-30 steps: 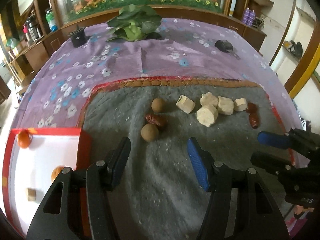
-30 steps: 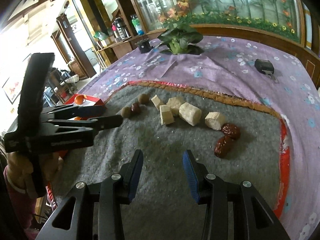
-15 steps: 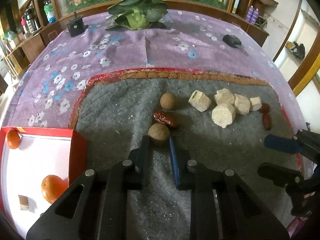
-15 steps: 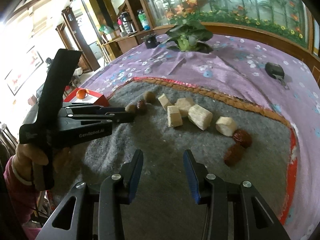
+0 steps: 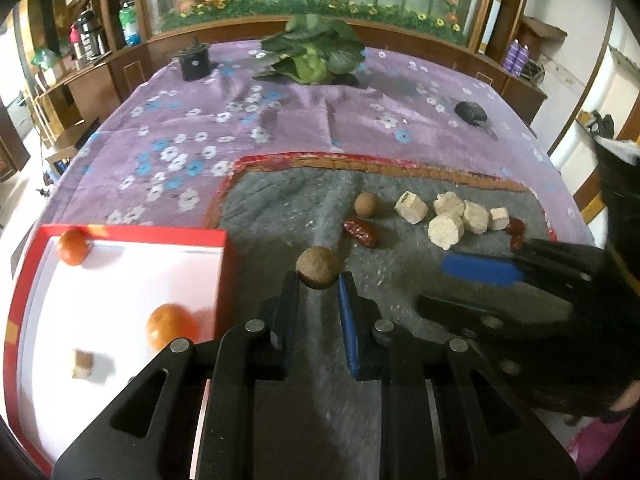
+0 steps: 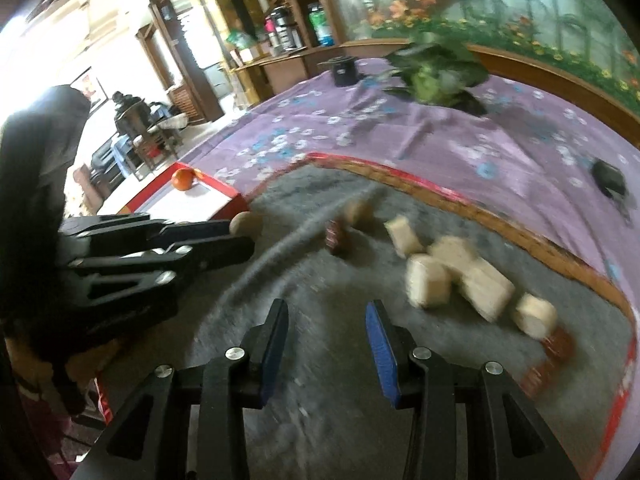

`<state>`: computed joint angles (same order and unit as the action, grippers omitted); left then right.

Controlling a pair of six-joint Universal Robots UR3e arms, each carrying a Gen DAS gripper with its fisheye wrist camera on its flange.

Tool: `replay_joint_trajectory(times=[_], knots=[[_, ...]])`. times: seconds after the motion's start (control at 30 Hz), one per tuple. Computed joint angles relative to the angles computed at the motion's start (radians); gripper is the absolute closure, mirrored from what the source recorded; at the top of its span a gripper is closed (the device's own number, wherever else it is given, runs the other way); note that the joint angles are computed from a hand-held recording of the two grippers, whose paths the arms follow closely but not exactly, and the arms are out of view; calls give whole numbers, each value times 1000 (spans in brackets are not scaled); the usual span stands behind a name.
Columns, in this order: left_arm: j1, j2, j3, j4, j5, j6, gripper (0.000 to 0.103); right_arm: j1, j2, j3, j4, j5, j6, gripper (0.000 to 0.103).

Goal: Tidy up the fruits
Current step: 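Grasp a brown nut with the left tool while the right tool grasps a red date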

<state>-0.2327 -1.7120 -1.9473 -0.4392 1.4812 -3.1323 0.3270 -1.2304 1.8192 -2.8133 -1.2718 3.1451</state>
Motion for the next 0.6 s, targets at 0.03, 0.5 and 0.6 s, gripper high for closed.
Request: replay_joint_trajectory(times=[0.03,0.5,0.6], knots=[[6,17,-14,0,0,-1,84,14,28,-38,9,-19,-3,63],[92,130,-113,-9,-45,6,84,58,223,-302,115,-137,-3,87],[91,147,-125,-9,-45,8,84,63,154,-208,70,-143,10,87]])
